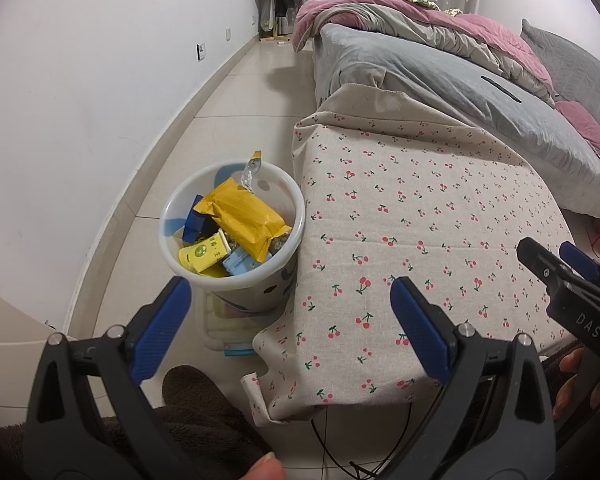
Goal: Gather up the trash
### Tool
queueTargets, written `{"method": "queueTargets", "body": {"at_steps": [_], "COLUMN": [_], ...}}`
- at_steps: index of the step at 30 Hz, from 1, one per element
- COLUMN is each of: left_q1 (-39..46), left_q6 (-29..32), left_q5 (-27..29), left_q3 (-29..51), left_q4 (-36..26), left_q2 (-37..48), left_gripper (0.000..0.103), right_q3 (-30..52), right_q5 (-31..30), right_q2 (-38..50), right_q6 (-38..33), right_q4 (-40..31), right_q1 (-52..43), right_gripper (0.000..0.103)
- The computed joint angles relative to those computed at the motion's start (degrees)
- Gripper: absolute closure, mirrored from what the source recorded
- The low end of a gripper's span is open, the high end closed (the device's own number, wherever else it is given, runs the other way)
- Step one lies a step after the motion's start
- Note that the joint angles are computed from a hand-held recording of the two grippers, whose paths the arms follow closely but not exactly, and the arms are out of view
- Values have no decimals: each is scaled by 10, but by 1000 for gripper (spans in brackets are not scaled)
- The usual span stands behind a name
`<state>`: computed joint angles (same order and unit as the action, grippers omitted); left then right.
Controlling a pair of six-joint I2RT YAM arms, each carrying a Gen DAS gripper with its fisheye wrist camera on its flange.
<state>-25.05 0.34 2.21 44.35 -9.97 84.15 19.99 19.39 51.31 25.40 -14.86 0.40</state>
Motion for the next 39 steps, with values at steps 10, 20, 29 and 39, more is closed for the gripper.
{"method": "queueTargets", "body": {"at_steps": [10,20,29,39], "left_q1": [0,0,0,4], "left_q6": [0,-1,-1,-7], "left_q5": [1,1,1,7], "left_q3": [-1,-1,0,-8], "left_q4": [0,-1,-3,-2], "left_q2": [-1,-3,-5,-17], "left_gripper": [4,4,4,4], "right_q3": [0,0,1,-10], "right_q5": [6,7,11,18], "right_q2": [0,0,2,-11], "right_q6": [6,7,12,7], "right_q4": [-2,-2,-3,-6], "right_q1": [6,7,12,20], "right_gripper": [8,8,8,8]}}
